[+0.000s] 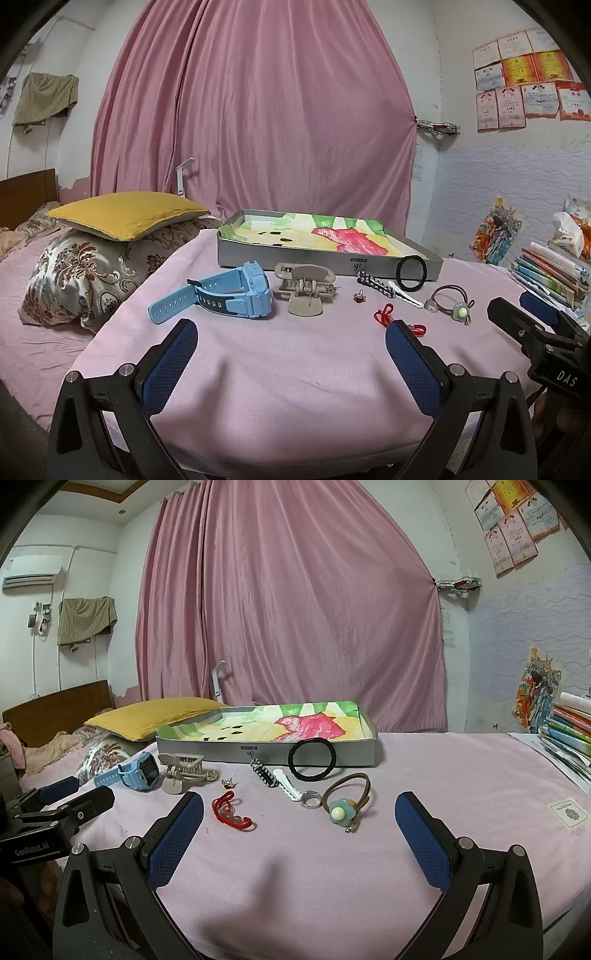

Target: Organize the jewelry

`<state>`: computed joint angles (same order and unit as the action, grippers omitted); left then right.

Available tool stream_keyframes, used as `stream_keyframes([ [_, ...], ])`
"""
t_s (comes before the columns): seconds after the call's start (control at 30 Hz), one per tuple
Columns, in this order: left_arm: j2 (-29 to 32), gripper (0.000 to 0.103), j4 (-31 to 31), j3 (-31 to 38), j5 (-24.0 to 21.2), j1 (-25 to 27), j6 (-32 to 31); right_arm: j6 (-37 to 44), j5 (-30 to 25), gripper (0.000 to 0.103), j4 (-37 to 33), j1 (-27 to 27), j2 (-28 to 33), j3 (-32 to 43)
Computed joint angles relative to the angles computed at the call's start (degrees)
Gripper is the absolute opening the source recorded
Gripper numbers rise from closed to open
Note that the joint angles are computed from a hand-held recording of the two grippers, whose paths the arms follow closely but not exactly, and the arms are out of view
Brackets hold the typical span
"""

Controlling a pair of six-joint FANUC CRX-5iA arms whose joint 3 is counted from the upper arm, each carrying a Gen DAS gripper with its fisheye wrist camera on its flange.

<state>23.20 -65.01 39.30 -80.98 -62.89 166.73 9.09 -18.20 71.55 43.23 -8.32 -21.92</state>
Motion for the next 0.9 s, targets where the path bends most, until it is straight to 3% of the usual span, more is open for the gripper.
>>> stream_keyframes([
  [0.9,0.0,0.102,0.1,0.0,0.0,0.0,-0.2,-0.8,0.0,0.102,0.5,0.2,-0.1,-0.3],
])
